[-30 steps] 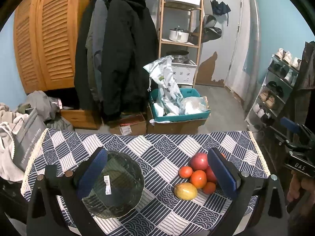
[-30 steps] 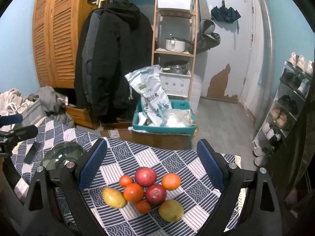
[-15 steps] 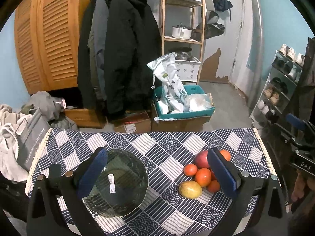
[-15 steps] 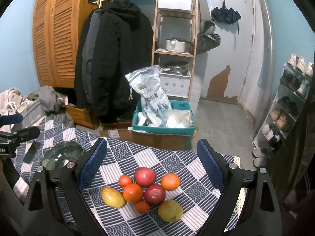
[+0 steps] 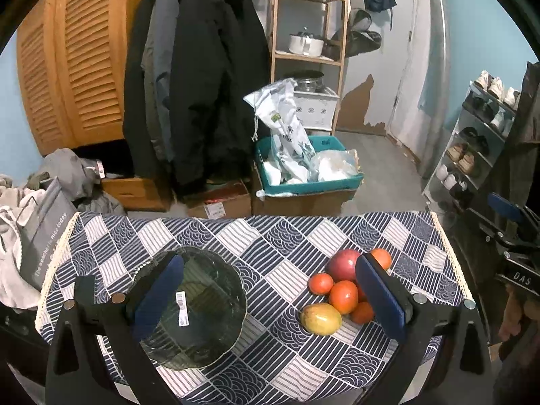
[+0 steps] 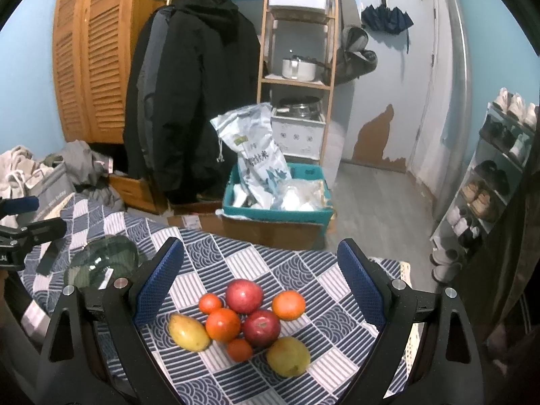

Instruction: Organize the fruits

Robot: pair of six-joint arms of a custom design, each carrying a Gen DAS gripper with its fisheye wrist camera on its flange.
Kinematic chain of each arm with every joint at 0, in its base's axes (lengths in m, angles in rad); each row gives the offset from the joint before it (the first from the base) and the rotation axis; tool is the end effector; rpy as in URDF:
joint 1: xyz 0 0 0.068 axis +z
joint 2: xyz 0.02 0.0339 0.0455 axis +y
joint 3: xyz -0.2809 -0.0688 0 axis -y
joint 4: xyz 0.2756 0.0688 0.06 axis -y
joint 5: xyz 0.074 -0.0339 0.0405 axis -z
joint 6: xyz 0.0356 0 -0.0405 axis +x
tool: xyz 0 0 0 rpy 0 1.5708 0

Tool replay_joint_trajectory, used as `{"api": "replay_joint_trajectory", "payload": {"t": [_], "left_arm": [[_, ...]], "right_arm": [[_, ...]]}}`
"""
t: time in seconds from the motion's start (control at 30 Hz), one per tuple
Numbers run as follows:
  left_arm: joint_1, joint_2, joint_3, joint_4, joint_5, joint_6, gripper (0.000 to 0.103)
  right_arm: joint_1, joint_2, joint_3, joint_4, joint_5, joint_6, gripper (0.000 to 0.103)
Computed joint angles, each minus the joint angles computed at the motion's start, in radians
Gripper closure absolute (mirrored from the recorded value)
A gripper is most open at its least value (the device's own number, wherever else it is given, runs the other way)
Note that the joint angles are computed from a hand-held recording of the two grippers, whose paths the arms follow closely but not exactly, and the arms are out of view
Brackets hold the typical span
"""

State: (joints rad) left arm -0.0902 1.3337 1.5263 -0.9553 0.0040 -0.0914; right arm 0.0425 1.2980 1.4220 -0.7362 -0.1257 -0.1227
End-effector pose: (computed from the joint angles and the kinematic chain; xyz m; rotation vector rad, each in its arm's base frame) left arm 0.2911 -0.0265 0.4225 0.0006 2.3354 -0.0952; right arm 0.2994 0.0172 0.4148 -0.2507 2.1645 0.0916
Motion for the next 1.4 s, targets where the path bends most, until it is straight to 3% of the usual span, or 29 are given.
{"api": "replay_joint_trajectory", "payload": {"t": [0.67,1.4], "left_arm": [[-0.088,0.152,-0.038,-0.019,-0.005,0.001,0.001],[-0.188,0.365,-0.114,0.066,-0.033,0.018,0.001]], "right_arm": [[-0.044,0.127,-0.025,-0.06,0.004,-0.03,0.012],[-0.072,0.299,-0.066,-0.085,0.019,-0.076,0.012]]}}
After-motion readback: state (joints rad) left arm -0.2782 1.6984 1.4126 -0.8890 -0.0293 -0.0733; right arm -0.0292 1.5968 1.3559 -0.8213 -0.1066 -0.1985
